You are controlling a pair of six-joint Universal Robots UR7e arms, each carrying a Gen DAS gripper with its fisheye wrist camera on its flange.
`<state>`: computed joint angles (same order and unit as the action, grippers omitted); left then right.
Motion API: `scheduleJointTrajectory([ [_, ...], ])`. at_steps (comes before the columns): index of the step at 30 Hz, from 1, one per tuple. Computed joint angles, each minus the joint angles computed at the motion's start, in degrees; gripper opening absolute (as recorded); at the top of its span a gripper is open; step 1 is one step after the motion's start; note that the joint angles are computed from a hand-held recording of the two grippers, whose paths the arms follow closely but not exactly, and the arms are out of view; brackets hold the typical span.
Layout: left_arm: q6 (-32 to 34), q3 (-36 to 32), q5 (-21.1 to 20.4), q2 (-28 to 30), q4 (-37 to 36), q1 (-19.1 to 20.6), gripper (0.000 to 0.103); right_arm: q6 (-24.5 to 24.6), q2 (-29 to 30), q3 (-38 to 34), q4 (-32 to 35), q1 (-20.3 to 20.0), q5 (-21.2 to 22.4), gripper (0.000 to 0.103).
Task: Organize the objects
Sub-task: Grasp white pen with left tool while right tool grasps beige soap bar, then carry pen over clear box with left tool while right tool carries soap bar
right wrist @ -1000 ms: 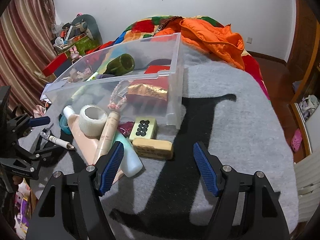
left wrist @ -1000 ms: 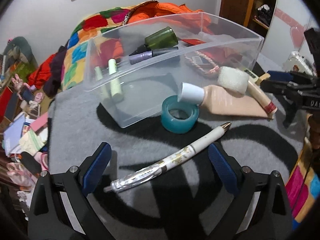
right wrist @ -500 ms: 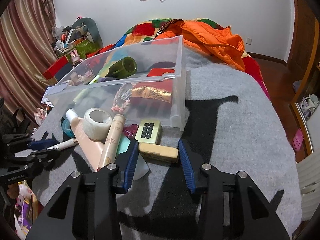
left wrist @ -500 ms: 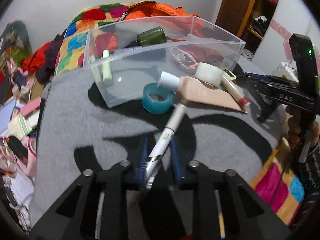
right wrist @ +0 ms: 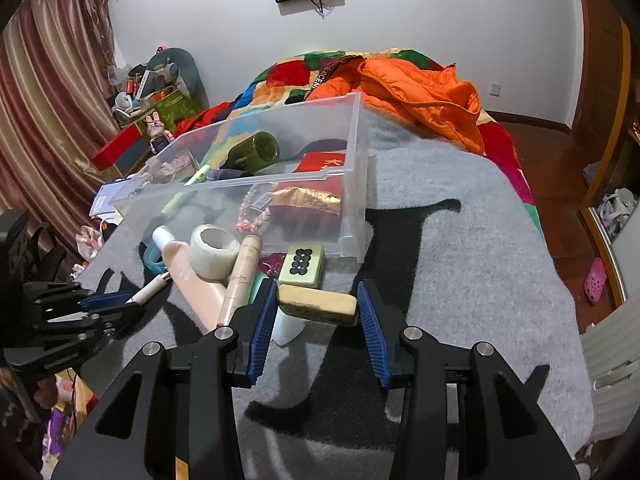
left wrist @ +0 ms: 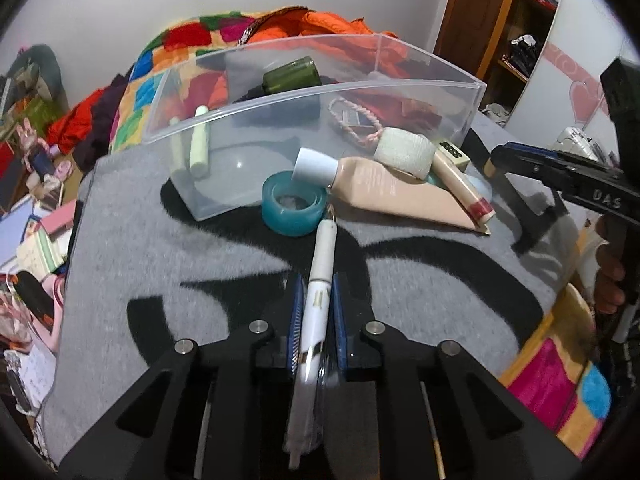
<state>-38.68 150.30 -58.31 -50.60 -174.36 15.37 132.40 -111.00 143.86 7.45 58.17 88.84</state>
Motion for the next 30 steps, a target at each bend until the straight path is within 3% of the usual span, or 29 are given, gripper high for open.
scheduleJointTrajectory([
  [9, -8.3, 3.8, 0.6, -4.0, 0.9, -4.8, 0.01, 0.8, -3.3, 0.1, 1.6, 2.9, -0.6, 0.038],
  [16, -13.1, 5.3, 4.8, -11.1, 5.6, -8.4, 0.01, 3.5, -2.7, -1.1, 0.9, 10.6, 2.3, 0.038],
  [21, -12.4, 4.2, 8.3, -13.3, 6.0, -8.2, 0.01, 5.7, -0.4, -2.6, -0.6, 15.5, 4.9, 0.038],
  [30, -5.4, -0.2, 12.0, -11.5, 0.2, -4.7, 0.01, 9.0, 4.6, -6.6, -2.4, 22.3, 8.1, 0.038],
])
